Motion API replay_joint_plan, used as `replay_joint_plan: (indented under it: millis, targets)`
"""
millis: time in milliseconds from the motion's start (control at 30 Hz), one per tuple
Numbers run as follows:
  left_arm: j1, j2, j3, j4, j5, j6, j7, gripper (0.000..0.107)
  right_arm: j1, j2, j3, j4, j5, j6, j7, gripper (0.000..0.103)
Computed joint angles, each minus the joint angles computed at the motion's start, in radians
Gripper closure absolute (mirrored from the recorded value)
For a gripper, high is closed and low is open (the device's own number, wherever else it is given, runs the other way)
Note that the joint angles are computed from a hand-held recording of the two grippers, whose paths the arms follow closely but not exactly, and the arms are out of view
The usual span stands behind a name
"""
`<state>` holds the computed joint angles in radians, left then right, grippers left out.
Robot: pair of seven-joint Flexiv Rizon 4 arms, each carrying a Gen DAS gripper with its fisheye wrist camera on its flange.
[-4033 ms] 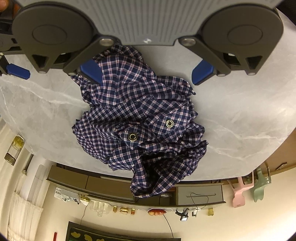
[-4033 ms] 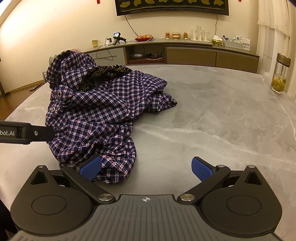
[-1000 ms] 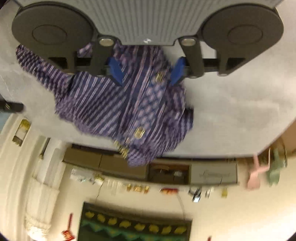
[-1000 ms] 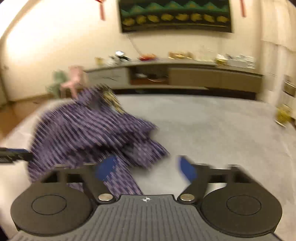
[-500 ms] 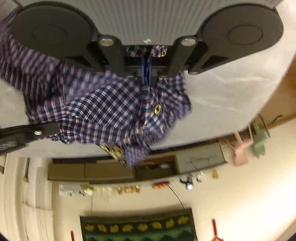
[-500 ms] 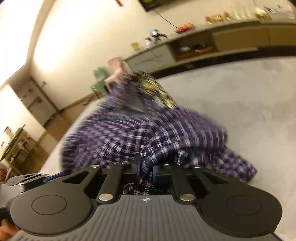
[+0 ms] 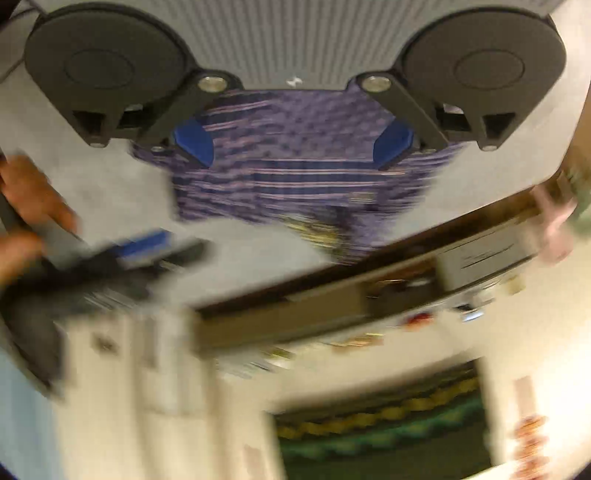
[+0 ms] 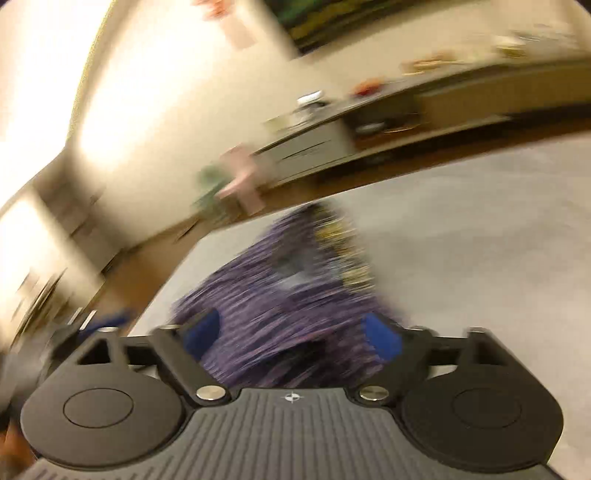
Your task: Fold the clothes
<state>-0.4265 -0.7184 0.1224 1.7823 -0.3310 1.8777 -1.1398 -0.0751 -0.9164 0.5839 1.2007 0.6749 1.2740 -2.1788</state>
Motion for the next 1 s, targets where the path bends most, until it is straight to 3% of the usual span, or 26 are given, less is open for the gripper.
replay_joint_plan:
  millis: [67,100,133,167,200,267,333,367,433,467,567,600,633,667,733,767,833,867,900,933,967,1000]
  targets:
    - [-0.105,-0.096,0.094,-0.102,-0.062,-0.042,0.081,0.018,0.029,-0.025,-0.061,-0.03,-0.021,-0.035,0.103,0.014]
    - [-0.174,-0.156,0.176,-0.152,-0.094,-0.047,0.088,0.046,0.041,-0.036,-0.079,-0.041,-0.033,-0.054,0.141,0.014]
    - [-0.219,-0.193,0.248,-0.188,-0.089,-0.083,0.079,0.097,0.043,-0.047,-0.084,-0.051,-0.042,-0.076,0.162,0.014]
    - [-0.235,-0.201,0.287,-0.194,-0.063,-0.111,0.045,0.102,0.037,-0.056,-0.076,-0.058,-0.043,-0.1,0.167,0.014]
    - [-0.223,-0.182,0.293,-0.168,-0.003,-0.074,-0.048,0.104,0.026,-0.065,-0.065,-0.069,-0.041,-0.13,0.165,0.017]
    - [-0.116,-0.08,0.209,-0.085,0.201,-0.021,-0.226,0.104,-0.001,-0.067,-0.039,-0.073,-0.015,-0.169,0.145,0.018]
    - [-0.018,0.054,0.153,0.069,0.305,0.036,-0.349,0.104,-0.041,-0.072,0.006,-0.09,0.044,-0.197,0.094,0.018]
    - [0.015,0.111,0.138,0.142,0.297,0.029,-0.363,0.104,-0.054,-0.076,0.021,-0.1,0.076,-0.209,0.071,0.018]
    - [0.111,0.2,0.07,0.266,0.26,-0.03,-0.333,0.1,-0.062,-0.078,0.026,-0.117,0.122,-0.227,0.049,0.017]
    - [0.117,0.227,0.082,0.308,0.249,-0.055,-0.329,0.097,-0.052,-0.073,0.013,-0.118,0.132,-0.226,0.044,0.017]
    - [0.008,0.246,0.187,0.371,0.158,-0.002,-0.276,0.072,0.031,-0.066,-0.068,-0.124,0.092,-0.221,0.052,0.015]
    - [-0.024,0.24,0.191,0.379,0.099,0.044,-0.223,0.058,0.054,-0.068,-0.088,-0.128,0.071,-0.232,0.067,0.015]
    - [-0.04,0.237,0.169,0.391,0.022,0.098,-0.149,0.046,0.072,-0.077,-0.098,-0.138,0.059,-0.245,0.084,0.015]
    - [-0.043,0.227,0.141,0.39,0.002,0.148,-0.099,0.042,0.084,-0.093,-0.095,-0.156,0.059,-0.264,0.103,0.015]
    - [-0.041,0.203,0.107,0.381,0.066,0.211,-0.094,0.026,0.108,-0.12,-0.093,-0.187,0.061,-0.296,0.141,0.014]
    - [0.001,0.192,0.063,0.357,0.129,0.199,-0.104,0.024,0.122,-0.124,-0.097,-0.188,0.06,-0.297,0.156,0.014]
    - [0.014,0.131,0.006,0.308,0.06,0.19,0.009,0.024,0.152,-0.138,-0.11,-0.199,0.045,-0.298,0.175,0.022]
    - [-0.013,0.09,-0.005,0.287,-0.032,0.199,0.101,0.025,0.163,-0.145,-0.112,-0.203,0.04,-0.295,0.18,0.03]
    - [-0.054,0.042,-0.005,0.267,-0.166,0.232,0.219,0.034,0.164,-0.149,-0.107,-0.202,0.043,-0.284,0.173,0.058]
    - [-0.095,-0.007,0.004,0.239,-0.283,0.26,0.319,0.063,0.16,-0.149,-0.098,-0.198,0.05,-0.269,0.16,0.077]
    - [-0.127,-0.04,0.011,0.212,-0.401,0.277,0.399,0.083,0.156,-0.15,-0.09,-0.194,0.058,-0.254,0.146,0.081]
    - [-0.131,-0.057,0.01,0.197,-0.454,0.282,0.438,0.1,0.149,-0.147,-0.078,-0.185,0.07,-0.231,0.128,0.092]
